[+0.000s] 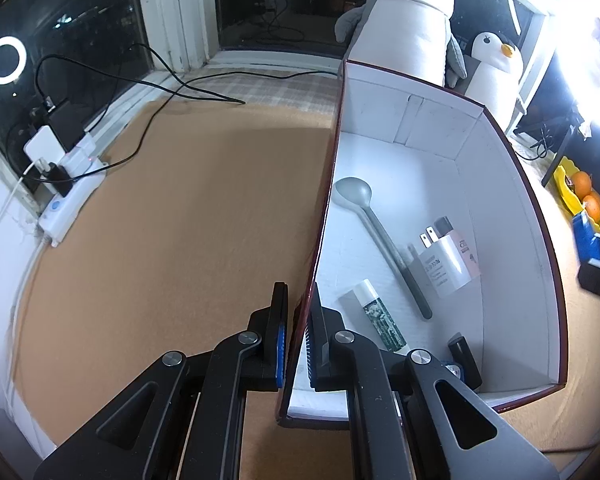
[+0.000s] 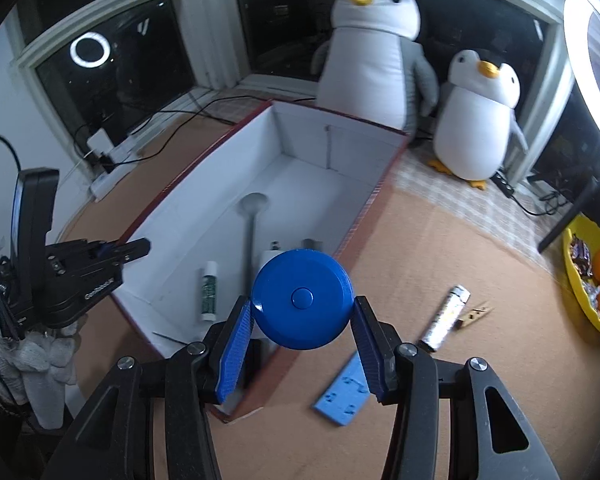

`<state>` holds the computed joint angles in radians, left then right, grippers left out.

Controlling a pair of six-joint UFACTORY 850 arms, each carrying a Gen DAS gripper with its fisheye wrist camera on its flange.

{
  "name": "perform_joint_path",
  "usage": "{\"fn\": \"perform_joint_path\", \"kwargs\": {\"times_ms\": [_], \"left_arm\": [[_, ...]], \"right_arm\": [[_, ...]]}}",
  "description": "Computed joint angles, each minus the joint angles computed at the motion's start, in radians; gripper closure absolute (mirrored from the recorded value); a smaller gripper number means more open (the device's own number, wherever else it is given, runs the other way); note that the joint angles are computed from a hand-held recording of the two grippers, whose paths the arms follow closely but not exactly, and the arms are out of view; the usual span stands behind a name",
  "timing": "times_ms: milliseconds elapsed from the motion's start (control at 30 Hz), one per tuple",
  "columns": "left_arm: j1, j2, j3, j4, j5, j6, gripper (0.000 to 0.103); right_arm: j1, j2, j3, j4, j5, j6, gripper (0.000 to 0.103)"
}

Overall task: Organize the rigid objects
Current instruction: 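Carry the blue round tin into the red box with the right tool and release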

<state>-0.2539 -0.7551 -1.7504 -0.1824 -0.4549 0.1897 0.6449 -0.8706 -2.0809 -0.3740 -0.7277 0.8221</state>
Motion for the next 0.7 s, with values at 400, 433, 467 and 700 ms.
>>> {"fn": "perform_joint_path", "kwargs": {"times_ms": [400, 433, 467, 700], "left_arm": [[0.003, 0.007, 0.014, -0.026, 0.012, 0.033, 0.096], [0.003, 0.007, 0.012, -0.024, 0.011, 0.032, 0.096], [0.003, 0.007, 0.012, -0.024, 0.011, 0.032, 0.096], [0.003, 0.008, 0.015, -0.026, 0.011, 0.032, 0.096]], "right_arm": [[0.021, -0.150, -0.211, 0.082, -0.091, -0.106, 0.057], [0.022, -0.159, -0.226, 0.086, -0.099, -0.109, 0.057], [0.022, -0.164, -0.233, 0.089, -0.102, -0.113, 0.057], [0.027, -0.200, -0.290, 0.098, -0.131, -0.143, 0.057]]}}
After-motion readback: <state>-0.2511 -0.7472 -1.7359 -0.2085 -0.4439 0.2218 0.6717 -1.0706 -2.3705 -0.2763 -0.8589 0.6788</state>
